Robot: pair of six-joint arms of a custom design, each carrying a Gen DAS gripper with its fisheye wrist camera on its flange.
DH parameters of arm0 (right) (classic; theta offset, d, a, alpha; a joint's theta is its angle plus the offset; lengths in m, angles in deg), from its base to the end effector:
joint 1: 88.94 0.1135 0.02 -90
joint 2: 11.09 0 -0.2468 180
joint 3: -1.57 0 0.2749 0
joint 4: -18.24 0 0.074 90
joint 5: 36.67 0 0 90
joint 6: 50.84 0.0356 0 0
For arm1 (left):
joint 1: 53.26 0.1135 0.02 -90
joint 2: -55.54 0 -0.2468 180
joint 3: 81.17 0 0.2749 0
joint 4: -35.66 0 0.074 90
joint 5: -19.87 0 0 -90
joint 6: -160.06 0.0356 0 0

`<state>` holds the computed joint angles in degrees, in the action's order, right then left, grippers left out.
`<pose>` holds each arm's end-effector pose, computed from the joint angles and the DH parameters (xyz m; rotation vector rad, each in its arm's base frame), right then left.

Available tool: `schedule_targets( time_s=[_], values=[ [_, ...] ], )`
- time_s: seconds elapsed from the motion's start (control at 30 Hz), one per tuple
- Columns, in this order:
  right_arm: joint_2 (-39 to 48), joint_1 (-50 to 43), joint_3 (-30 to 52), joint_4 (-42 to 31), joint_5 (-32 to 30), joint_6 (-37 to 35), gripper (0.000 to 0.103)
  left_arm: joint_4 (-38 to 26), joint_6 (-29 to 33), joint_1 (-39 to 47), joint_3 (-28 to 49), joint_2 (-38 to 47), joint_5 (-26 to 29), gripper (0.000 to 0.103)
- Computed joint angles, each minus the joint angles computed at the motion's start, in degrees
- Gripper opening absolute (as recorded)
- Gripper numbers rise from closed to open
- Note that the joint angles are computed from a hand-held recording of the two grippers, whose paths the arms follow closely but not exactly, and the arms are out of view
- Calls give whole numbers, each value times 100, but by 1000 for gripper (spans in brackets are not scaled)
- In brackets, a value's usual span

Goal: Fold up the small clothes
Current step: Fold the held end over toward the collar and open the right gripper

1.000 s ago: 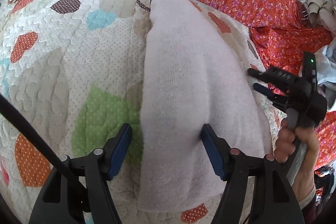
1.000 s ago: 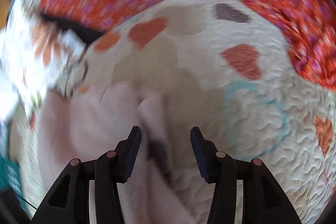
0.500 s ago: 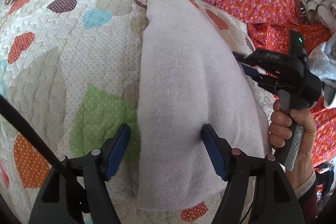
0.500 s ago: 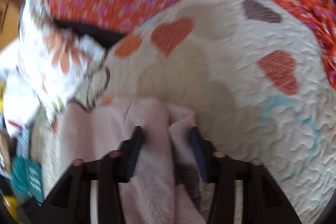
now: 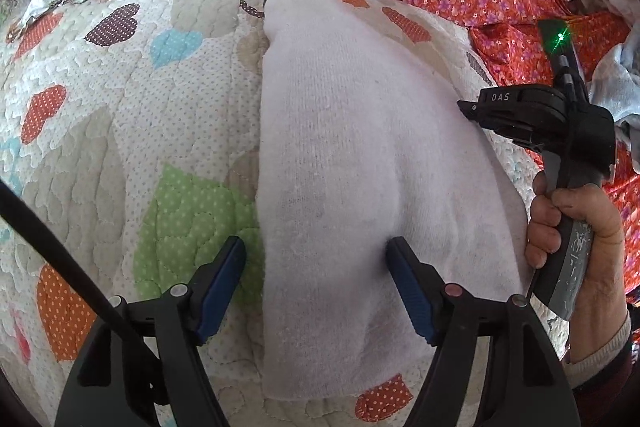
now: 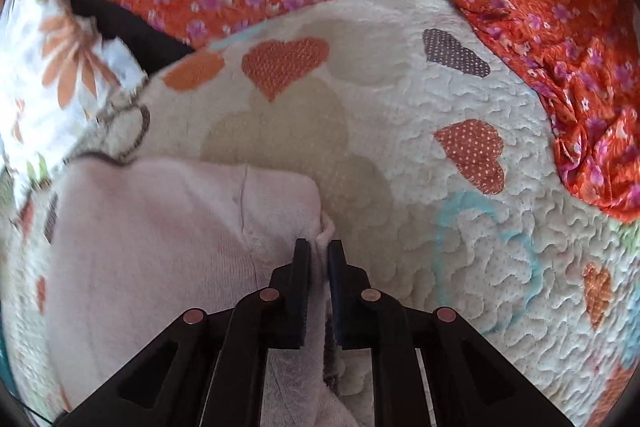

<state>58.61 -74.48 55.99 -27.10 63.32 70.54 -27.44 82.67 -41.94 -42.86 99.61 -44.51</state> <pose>0.2466 0.0572 0.1775 0.4419 2.5658 0.0562 0.1545 0.0152 0.1586 0.1423 2.6495 -0.4871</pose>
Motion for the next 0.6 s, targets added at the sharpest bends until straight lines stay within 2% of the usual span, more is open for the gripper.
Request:
schedule_targets(
  time_s=[0.13,0.2,0.27,0.3,0.43,0.5,0.57,0.6],
  values=[
    [-634,231,-95,-46,438,55,15,-189,103,138,88,57,125,73],
    [-1094,461,-148,32,459,-32,15,-561,425,500,244,141,380,73],
    [-1468,542,-240,277,-376,-93,15,-981,824,1012,429,151,692,73],
    [-1514,503,-290,517,-1258,-111,15,-1185,1085,1321,533,136,831,73],
    [-922,654,-452,1503,-3254,152,15,-1762,2145,2556,930,157,1204,73],
    [-351,892,-429,1915,-3604,292,16,-1836,2562,3014,1045,194,1286,73],
    [514,1157,-167,2073,-3096,458,15,-1722,2831,3361,1086,226,1283,73],
    [846,1153,-97,2286,-3055,630,9,-1681,2906,3498,1122,281,1269,73]
  ],
)
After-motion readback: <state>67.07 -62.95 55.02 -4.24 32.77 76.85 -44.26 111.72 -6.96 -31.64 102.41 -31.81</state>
